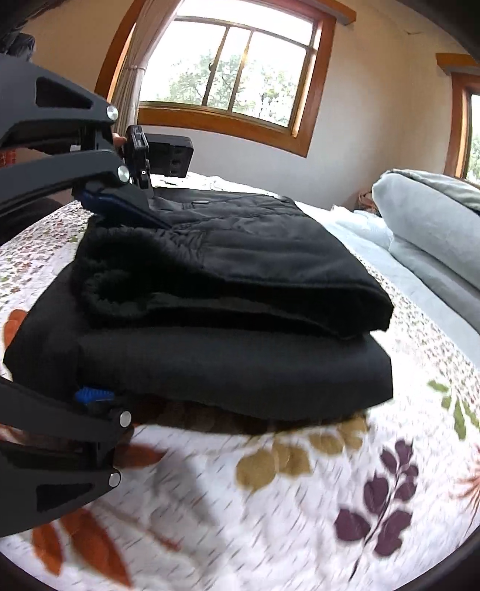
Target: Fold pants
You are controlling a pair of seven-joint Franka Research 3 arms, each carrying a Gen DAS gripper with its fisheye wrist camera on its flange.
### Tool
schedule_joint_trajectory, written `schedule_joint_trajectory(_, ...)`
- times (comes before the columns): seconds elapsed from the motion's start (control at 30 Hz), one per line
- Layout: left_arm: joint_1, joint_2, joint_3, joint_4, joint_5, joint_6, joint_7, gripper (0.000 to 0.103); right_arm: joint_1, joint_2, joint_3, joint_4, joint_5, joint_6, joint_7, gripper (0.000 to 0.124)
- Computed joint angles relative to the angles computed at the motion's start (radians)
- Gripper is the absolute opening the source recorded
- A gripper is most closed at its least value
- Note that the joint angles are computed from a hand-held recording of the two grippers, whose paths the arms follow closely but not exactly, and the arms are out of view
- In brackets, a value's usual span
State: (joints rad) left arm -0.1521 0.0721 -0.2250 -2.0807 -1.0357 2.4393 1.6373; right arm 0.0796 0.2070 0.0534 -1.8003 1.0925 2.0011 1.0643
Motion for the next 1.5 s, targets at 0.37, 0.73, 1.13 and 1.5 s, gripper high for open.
schedule_joint_trajectory(0.37,-0.035,-0.218,0.038,-0.193,0.274,0.126,-0.204,0.092,-0.009,-0.216,-0.054,-0.175,0.175,-0.005,-0.136,0.09)
schedule_joint_trajectory(0.73,-0.115,-0.268,0.048,-0.19,0.57,0.204,-0.445,0.093,0.077,-0.171,-0.03,-0.107,0.07,0.076,-0.094,0.079)
schedule_joint_trajectory(1.13,-0.133,-0.351,-0.016,-0.205,0.859,0.249,-0.7,0.093,0.103,-0.376,-0.044,-0.244,0.142,0.168,-0.127,0.092)
schedule_joint_trajectory(1.5,-0.1,-0.42,-0.119,-0.086,1.338,0.069,-1.043,0.094,0.17,-0.638,0.062,-0.428,-0.251,0.593,0.159,0.096)
